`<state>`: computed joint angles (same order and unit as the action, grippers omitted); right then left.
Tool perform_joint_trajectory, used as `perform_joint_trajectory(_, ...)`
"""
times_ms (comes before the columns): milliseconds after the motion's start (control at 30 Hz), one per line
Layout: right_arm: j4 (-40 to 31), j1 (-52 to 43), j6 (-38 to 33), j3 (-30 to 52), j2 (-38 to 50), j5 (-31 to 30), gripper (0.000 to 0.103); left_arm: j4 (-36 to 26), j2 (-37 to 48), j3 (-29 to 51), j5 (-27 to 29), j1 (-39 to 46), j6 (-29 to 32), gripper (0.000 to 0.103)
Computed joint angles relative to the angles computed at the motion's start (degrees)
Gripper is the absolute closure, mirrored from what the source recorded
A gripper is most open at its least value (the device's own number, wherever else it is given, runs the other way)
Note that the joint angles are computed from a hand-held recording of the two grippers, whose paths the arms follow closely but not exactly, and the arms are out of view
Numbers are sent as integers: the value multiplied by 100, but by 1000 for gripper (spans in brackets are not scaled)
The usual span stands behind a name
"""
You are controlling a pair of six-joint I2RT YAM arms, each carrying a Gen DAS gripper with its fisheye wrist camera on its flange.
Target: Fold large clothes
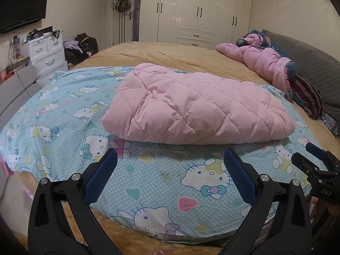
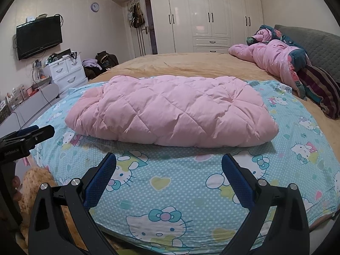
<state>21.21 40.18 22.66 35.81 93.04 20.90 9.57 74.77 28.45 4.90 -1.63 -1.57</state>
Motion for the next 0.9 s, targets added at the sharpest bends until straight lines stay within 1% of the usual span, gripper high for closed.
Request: perform_joint_trajectory(900, -8, -20, -4, -1, 14, -57, 4, -18, -5, 7, 5, 11, 6, 9)
